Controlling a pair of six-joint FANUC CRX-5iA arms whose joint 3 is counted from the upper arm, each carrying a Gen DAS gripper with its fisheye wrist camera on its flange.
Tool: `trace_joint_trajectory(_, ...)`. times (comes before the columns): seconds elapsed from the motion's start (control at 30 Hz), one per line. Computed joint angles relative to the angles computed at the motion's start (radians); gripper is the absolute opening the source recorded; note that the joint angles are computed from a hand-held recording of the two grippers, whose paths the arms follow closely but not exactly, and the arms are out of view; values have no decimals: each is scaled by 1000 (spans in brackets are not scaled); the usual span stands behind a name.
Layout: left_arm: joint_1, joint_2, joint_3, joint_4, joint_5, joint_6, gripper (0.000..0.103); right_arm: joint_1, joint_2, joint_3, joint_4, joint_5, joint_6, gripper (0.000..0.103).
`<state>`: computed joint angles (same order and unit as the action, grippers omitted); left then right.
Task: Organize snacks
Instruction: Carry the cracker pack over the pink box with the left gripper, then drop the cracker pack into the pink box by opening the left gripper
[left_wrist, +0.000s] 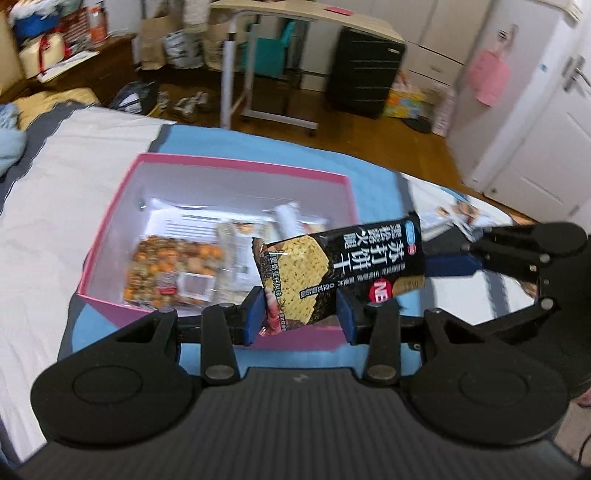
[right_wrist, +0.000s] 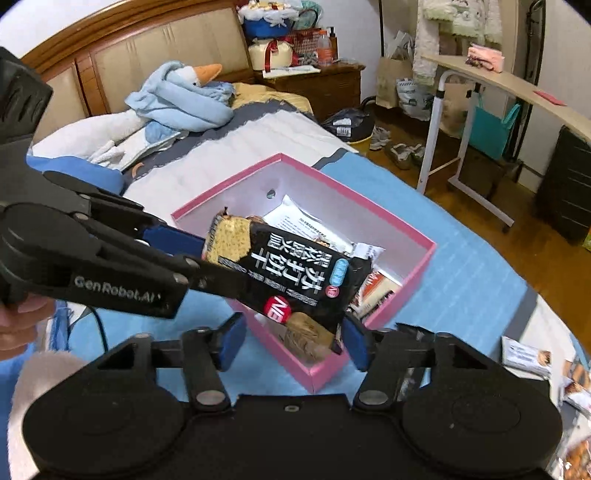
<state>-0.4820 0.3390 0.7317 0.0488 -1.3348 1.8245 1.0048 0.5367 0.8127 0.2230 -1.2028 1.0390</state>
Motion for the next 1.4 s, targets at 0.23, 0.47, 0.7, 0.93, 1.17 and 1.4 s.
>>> trace_joint_trajectory(0.23, 49, 15, -58, -22, 46, -4, 41, -60, 126, 145, -139, -20, -29, 53)
trace_joint_trajectory(0.47, 40, 39, -52, -86, 47, 29, 52, -82, 129, 112, -193, 8, -67, 55)
trace_joint_trajectory(0.7, -8, 4, -49, -134, 32, 45, 62, -71, -37, -105, -136, 118, -44, 56)
trace_joint_trajectory(0.93, -82, 13, 62, -175, -16, 40, 77, -70, -210, -270, -45, 150, -58, 58)
trace_joint_trajectory(1.17, -163, 125, 274, -176, -123, 33, 87, -81, -359, -430, 21, 180, -81, 64)
trace_joint_trajectory(1.4, -233, 301, 540, -180, -224, 21, 90, -119, -439, -547, 54, 179, -138, 68)
